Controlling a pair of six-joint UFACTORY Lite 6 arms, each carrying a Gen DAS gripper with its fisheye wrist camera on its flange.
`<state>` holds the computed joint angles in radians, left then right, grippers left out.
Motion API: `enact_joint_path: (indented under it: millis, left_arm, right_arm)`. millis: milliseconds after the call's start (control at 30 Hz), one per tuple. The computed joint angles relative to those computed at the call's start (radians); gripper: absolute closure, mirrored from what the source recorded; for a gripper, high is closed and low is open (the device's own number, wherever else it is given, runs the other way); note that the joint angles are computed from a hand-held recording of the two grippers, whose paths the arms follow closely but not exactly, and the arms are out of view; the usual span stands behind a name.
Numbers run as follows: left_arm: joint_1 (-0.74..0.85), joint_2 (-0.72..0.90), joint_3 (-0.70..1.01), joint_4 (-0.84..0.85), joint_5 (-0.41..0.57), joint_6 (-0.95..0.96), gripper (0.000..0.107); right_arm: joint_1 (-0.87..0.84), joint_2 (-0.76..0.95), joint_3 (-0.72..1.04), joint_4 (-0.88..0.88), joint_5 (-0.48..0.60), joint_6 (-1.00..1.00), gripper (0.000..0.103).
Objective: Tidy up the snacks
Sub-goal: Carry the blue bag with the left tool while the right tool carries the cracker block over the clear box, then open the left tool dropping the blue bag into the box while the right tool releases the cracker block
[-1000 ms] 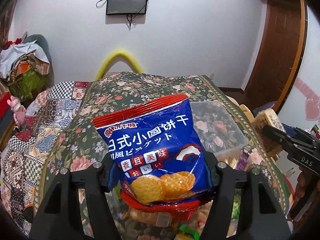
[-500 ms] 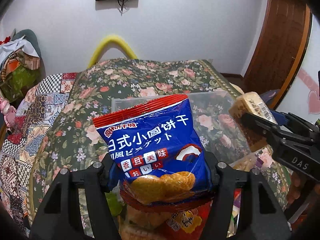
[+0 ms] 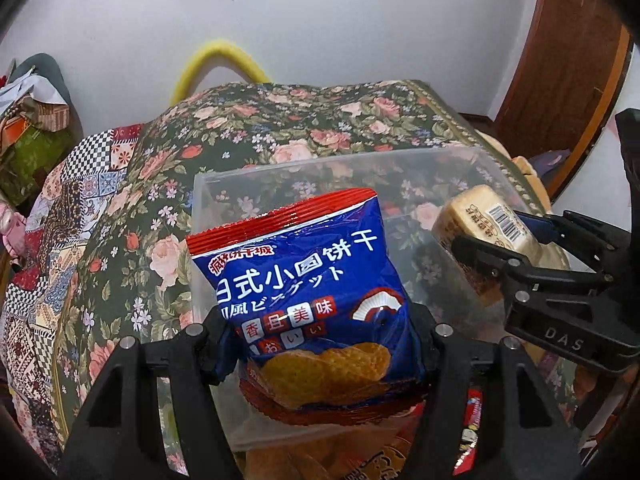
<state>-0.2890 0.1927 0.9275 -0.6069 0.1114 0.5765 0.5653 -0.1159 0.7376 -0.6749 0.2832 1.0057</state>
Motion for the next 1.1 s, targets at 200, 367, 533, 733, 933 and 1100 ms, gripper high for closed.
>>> enact_joint_path:
  millis: [200, 367, 533, 733, 933, 1100]
  left_arm:
    - [0.011, 0.037, 0.022, 0.014, 0.021, -0.016, 0.041]
    - [0.017, 0.022, 0.012, -0.02, 0.037, 0.014, 0.039]
    - [0.03, -0.037, -0.028, -0.103, 0.059, 0.096, 0.034]
    - [0.017, -0.151, -0.086, 0.108, 0.034, -0.109, 0.021]
    - [0.042, -0.363, -0.184, 0.098, 0.098, -0.094, 0.021]
    - [0.045, -0.597, -0.299, 0.238, 0.171, -0.215, 0.02]
  right_arm:
    - [-0.008, 0.027, -0.002, 0.097, -0.01, -0.094, 0.05]
    - [0.021, -0.022, -0.02, -0.018, 0.024, 0.023, 0.049]
    - [0.041, -0.105, -0.042, -0.012, 0.06, 0.031, 0.047]
    - [0.1, -0.268, -0.102, -0.007, 0.123, 0.065, 0.041]
    - [0.205, -0.442, -0.158, -0.017, 0.237, 0.136, 0.04]
    - [0.394, -0.573, -0.211, -0.1, 0.416, 0.313, 0.039]
